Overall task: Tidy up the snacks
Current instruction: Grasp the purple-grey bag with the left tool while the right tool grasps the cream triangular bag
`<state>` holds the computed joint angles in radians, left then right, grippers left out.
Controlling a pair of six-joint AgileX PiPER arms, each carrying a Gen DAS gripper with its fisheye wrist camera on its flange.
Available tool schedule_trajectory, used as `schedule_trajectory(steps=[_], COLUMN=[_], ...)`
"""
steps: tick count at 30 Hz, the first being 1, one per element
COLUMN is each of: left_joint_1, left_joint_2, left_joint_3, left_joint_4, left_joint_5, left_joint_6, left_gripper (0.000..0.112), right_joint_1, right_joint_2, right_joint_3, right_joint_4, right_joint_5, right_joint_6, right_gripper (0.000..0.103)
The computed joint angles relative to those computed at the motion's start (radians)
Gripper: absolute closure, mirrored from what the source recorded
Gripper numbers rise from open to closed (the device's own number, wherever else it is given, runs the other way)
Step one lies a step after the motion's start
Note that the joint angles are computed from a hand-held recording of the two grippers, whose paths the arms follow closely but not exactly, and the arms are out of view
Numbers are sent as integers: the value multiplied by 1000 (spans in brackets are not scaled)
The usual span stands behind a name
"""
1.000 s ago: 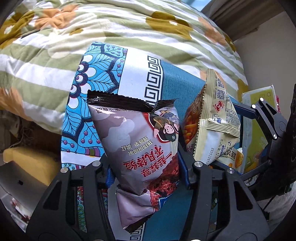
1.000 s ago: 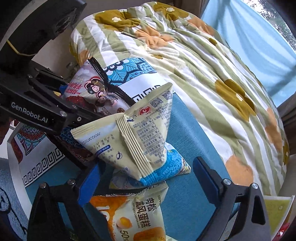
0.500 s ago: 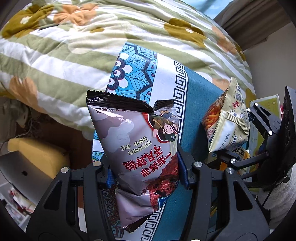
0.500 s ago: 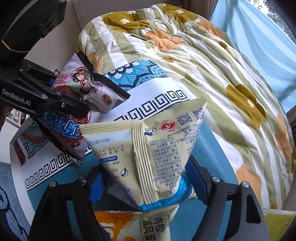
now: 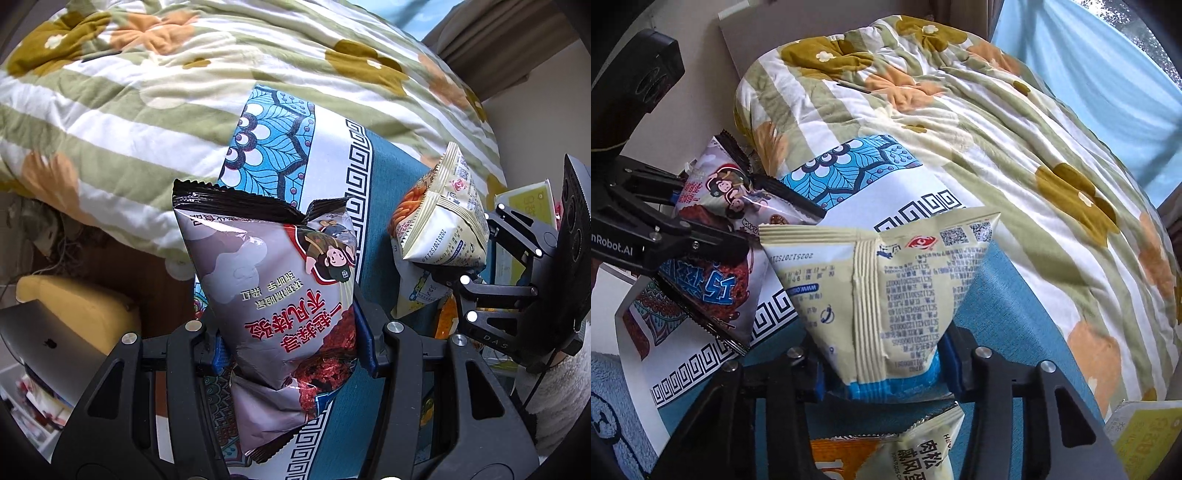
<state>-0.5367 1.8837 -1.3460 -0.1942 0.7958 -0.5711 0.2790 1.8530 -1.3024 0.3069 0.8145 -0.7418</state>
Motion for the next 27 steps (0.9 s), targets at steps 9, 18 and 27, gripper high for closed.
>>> schedule_trajectory(steps=[9, 18, 27], left_joint_1=[-24, -55, -133], left_joint_2=[-91, -209, -165], left_joint_3=[-11, -61, -329], left_joint_4=[104, 208, 281], left_joint_5=[63, 132, 267], left_joint_6=[-56, -56, -25], left_gripper=[63, 63, 63], right_joint_1=[9, 32, -19], right_joint_2=[-64, -209, -364], right_joint_3=[-19, -22, -50], right_joint_4=[18, -29, -89], right_joint_5=[49, 81, 145], right_joint_6=[116, 311, 545], right_gripper=[60, 60, 60])
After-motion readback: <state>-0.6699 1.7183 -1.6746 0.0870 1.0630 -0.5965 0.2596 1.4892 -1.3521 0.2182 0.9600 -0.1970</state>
